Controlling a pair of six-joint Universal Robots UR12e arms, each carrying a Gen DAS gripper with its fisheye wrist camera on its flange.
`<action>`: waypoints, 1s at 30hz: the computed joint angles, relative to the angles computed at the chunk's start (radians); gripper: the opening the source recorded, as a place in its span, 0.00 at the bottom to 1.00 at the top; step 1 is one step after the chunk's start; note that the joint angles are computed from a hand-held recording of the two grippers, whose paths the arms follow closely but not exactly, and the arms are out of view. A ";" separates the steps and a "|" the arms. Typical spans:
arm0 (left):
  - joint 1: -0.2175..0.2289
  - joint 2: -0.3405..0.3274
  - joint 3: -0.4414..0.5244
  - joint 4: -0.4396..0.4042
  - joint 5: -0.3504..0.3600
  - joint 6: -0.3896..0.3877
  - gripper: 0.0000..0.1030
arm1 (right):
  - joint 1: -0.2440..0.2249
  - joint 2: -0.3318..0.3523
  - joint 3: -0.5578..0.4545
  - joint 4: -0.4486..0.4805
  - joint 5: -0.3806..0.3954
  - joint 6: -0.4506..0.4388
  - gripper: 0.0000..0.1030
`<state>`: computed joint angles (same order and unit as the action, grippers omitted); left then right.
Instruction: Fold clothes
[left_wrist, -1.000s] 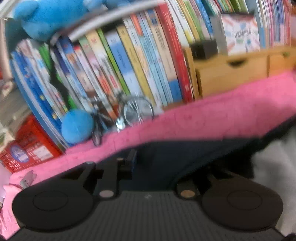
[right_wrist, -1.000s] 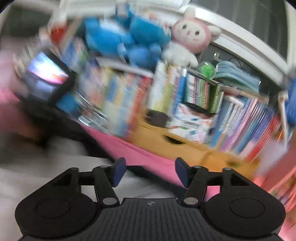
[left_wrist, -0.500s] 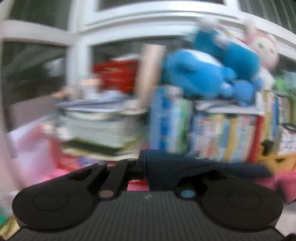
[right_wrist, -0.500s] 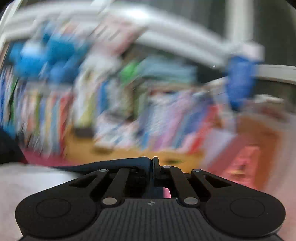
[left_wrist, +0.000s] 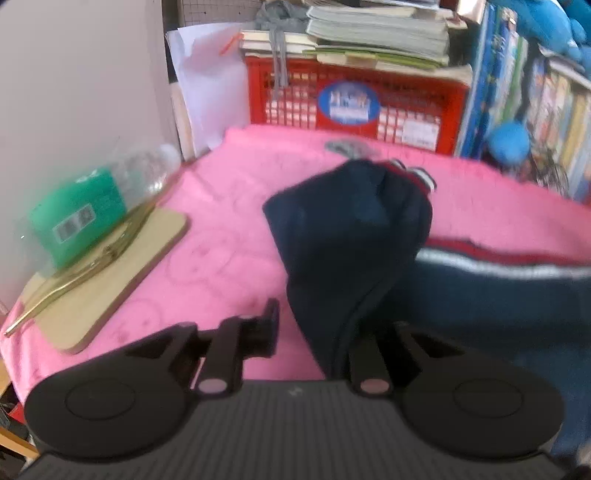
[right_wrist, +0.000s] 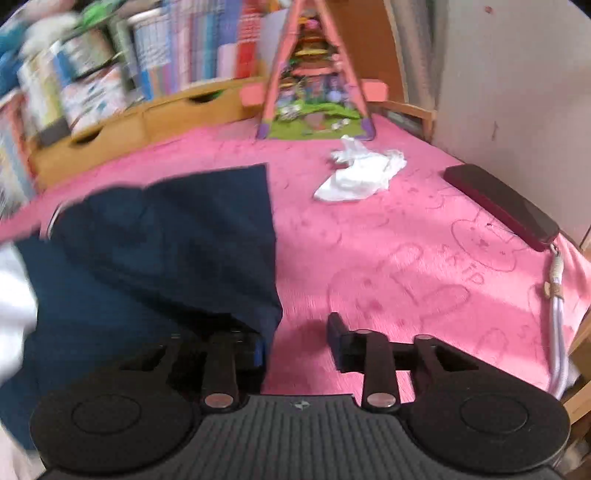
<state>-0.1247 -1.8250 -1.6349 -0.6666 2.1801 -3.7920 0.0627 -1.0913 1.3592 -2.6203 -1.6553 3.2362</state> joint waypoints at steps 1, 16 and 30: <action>0.004 0.015 -0.021 0.030 -0.025 0.018 0.21 | -0.004 -0.017 0.022 -0.011 0.019 -0.056 0.48; 0.012 -0.024 0.032 0.410 -0.468 0.328 0.78 | 0.064 0.183 -0.333 0.006 0.323 -0.215 0.75; -0.010 -0.042 0.043 0.094 -0.203 0.264 0.77 | 0.048 0.271 -0.433 0.103 -0.209 -0.173 0.22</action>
<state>-0.1342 -1.8671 -1.5921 -0.5722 1.9769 -3.5282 0.1104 -0.8207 0.9257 -2.5177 -1.8641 3.0634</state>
